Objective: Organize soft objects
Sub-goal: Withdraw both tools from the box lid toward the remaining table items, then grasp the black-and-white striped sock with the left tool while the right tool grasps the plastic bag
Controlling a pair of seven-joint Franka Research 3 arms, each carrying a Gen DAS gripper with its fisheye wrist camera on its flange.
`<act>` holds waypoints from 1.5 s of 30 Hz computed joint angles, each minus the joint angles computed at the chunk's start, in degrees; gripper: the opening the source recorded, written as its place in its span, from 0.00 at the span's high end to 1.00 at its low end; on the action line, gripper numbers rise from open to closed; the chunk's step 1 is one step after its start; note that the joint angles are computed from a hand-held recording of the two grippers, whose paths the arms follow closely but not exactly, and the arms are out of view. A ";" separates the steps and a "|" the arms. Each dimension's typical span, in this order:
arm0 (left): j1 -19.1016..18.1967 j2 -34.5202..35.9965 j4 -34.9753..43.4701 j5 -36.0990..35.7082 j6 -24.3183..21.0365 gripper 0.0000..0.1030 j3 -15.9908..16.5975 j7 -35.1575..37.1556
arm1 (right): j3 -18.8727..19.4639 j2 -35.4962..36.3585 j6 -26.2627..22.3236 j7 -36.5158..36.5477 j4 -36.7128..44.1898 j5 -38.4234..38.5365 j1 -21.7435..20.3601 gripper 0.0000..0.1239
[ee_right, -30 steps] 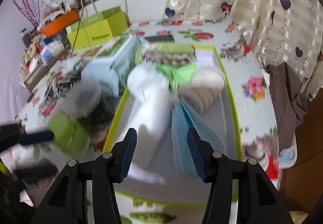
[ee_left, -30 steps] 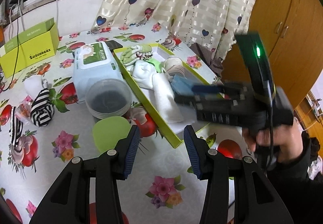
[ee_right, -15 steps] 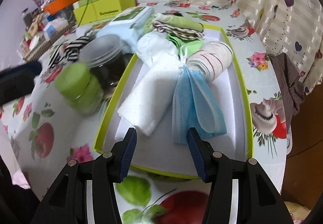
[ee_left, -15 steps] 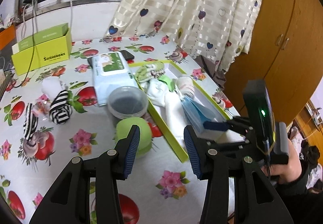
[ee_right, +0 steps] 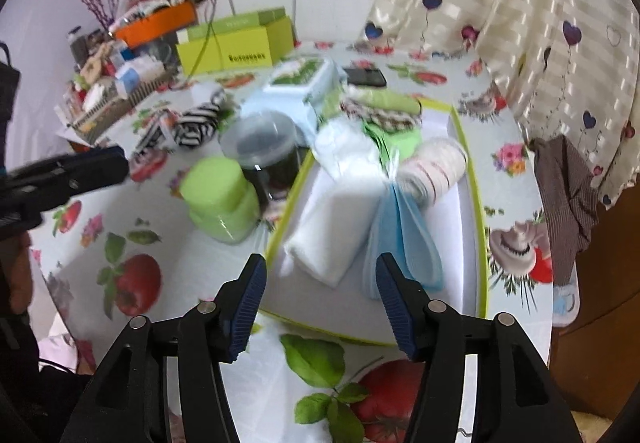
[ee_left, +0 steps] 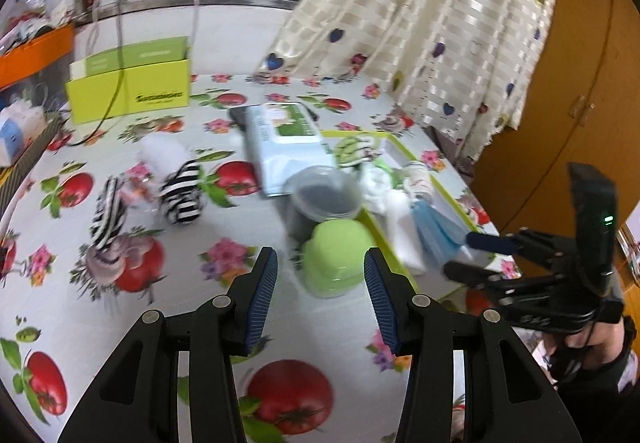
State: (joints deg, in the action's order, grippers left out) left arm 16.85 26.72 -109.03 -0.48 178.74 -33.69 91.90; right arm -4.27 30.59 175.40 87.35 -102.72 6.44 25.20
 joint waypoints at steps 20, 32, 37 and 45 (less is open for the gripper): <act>13.81 2.47 -4.75 8.10 5.85 0.55 -6.79 -7.34 | 9.90 2.98 1.33 -11.94 7.29 4.90 -4.45 0.51; 11.33 1.66 -3.63 11.41 5.04 0.55 -0.37 -13.61 | 7.64 7.49 -4.96 -13.51 16.64 5.25 -0.83 0.48; 6.60 2.41 -0.26 11.09 3.35 0.55 5.97 -14.37 | 6.40 10.67 -8.24 -11.93 22.49 3.33 0.73 0.48; 0.18 7.99 10.14 8.97 -3.12 0.55 13.42 -11.77 | 7.59 17.80 -15.85 -11.67 35.58 2.24 0.87 0.48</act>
State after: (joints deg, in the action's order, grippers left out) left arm 17.04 34.71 -98.89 8.48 175.62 -20.27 80.13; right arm 3.33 48.39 159.55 75.68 -67.14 8.69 26.06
